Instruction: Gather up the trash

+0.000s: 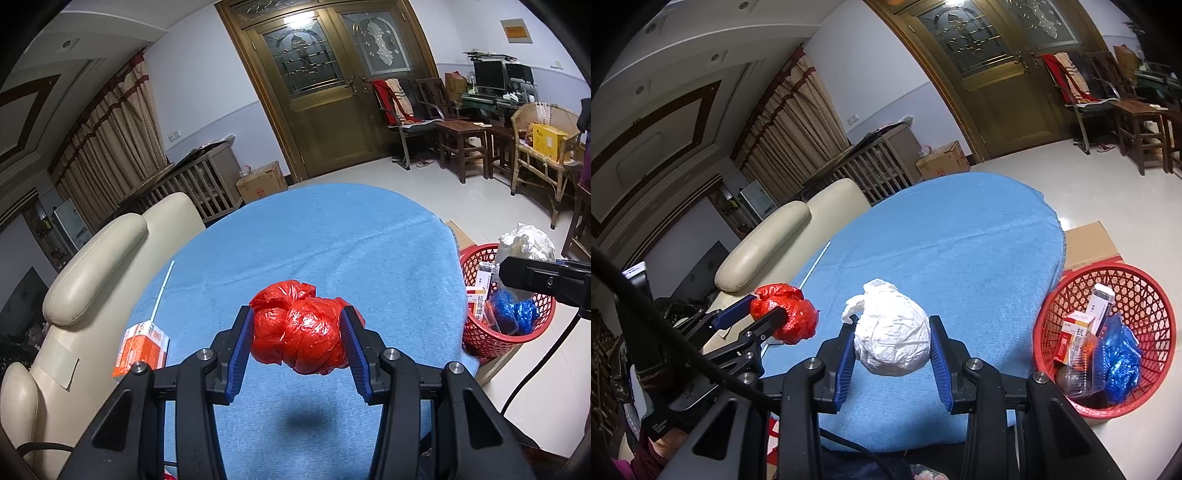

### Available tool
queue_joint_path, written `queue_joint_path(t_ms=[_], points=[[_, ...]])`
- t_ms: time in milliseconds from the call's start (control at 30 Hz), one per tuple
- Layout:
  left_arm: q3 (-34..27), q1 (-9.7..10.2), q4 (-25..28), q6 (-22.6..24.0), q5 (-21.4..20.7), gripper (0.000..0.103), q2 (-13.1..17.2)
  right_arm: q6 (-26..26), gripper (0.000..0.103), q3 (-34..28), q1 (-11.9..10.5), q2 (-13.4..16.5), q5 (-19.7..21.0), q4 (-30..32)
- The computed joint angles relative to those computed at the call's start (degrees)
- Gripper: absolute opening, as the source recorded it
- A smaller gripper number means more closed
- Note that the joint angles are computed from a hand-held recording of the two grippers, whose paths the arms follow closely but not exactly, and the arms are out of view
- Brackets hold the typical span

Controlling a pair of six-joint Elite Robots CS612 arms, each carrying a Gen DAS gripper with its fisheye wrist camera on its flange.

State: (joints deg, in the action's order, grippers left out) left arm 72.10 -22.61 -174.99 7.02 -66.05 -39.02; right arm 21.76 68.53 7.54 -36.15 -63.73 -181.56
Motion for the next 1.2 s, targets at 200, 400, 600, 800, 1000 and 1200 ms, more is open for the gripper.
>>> queue_joint_path(t_ms=[200, 400, 600, 800, 1000, 1200], points=[[-0.2, -0.14, 0.44, 0.38, -0.43, 0.049, 0.15, 0.71, 0.04, 0.85, -0.07, -0.58, -0.49, -0.19], [-0.33, -0.27, 0.94, 0.66, -0.61, 0.049, 0.18, 1.47, 0.04, 1.19, -0.03, -0.84, -0.8, -0.28], [-0.65, -0.35, 1.29, 1.03, -0.81, 0.049, 0.39, 1.88, 0.04, 1.85, -0.23, -1.18, -0.93, -0.64], [-0.85, -0.51, 1.67, 1.47, -0.96, 0.049, 0.55, 2.19, 0.04, 2.13, -0.35, -1.41, -1.03, -0.67], [-1.28, -0.55, 2.64, 1.74, -1.39, 0.049, 0.73, 2.43, 0.04, 2.53, -0.46, -1.65, -1.06, -0.77], [-1.97, -0.73, 3.76, 2.0, -1.65, 0.049, 1.12, 3.12, 0.04, 3.02, -0.67, -1.92, -1.14, -0.9]])
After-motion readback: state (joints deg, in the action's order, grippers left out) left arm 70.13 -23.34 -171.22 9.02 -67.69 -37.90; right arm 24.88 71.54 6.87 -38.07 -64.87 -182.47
